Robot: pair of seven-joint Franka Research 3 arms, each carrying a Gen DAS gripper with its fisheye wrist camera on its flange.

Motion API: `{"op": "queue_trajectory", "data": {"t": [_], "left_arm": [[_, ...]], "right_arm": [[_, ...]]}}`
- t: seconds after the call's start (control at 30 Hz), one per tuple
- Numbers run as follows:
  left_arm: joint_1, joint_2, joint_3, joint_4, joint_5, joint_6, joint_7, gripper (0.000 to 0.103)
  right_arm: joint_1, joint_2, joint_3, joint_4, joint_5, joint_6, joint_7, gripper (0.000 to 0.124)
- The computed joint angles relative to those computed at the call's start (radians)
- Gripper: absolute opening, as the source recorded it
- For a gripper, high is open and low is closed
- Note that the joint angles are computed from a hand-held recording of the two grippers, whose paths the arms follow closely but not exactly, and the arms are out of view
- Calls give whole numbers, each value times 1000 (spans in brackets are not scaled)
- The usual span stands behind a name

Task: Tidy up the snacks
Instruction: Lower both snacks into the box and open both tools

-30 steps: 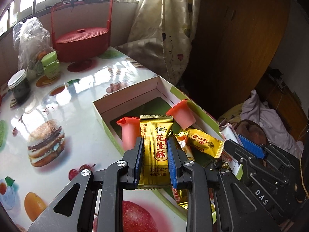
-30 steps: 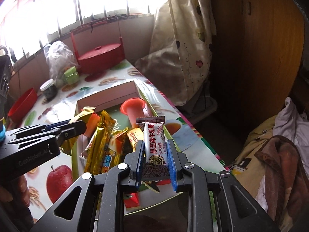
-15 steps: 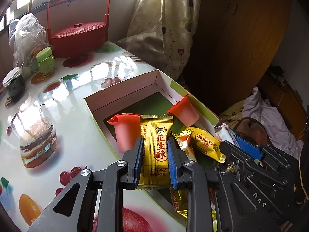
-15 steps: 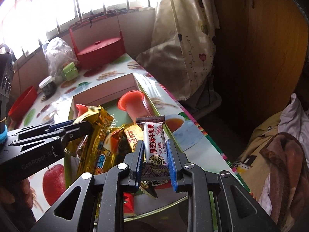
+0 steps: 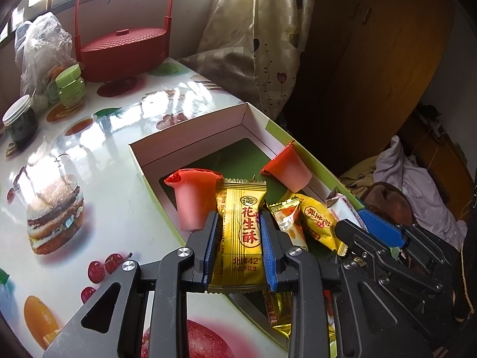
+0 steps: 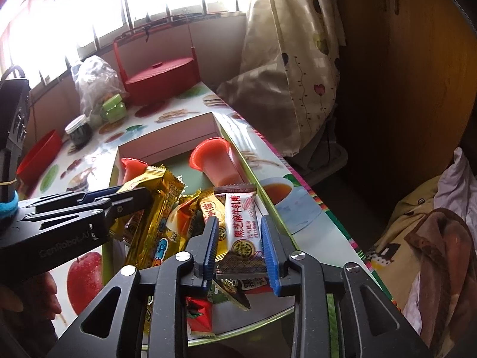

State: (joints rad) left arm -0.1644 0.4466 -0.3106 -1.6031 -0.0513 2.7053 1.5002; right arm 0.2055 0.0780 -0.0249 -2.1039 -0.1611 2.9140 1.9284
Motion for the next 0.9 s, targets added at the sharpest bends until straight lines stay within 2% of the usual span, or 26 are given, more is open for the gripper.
{"op": "queue_trajectory", "data": {"t": [0.13,0.2,0.27,0.47,0.6,0.7,0.9], "left_arm": [[0,-4,1,-6,2,2,-1,30],[3,-9,-3,-13,-2,9,3,41],[13,-16,-14,-27,-16,21,16,46],[11,-43,-8,-56,-18,39,6,47],[24,-71,-24,-86,-41,50,39,47],[28,-107,-26,-134,-53,83,49,47],[-8,-189,24,-238,29,144,0,48]], "right_arm": [[3,-1,-4,1,-16,1,19,33],[2,-4,-3,-3,-16,9,22,35],[3,-7,-5,-7,-30,10,36,37],[0,-22,-5,-19,-77,13,86,40],[-4,-36,-2,-28,-116,19,128,42],[-9,-54,7,-44,-134,27,144,43],[-24,-92,32,-75,-212,21,212,49]]}}
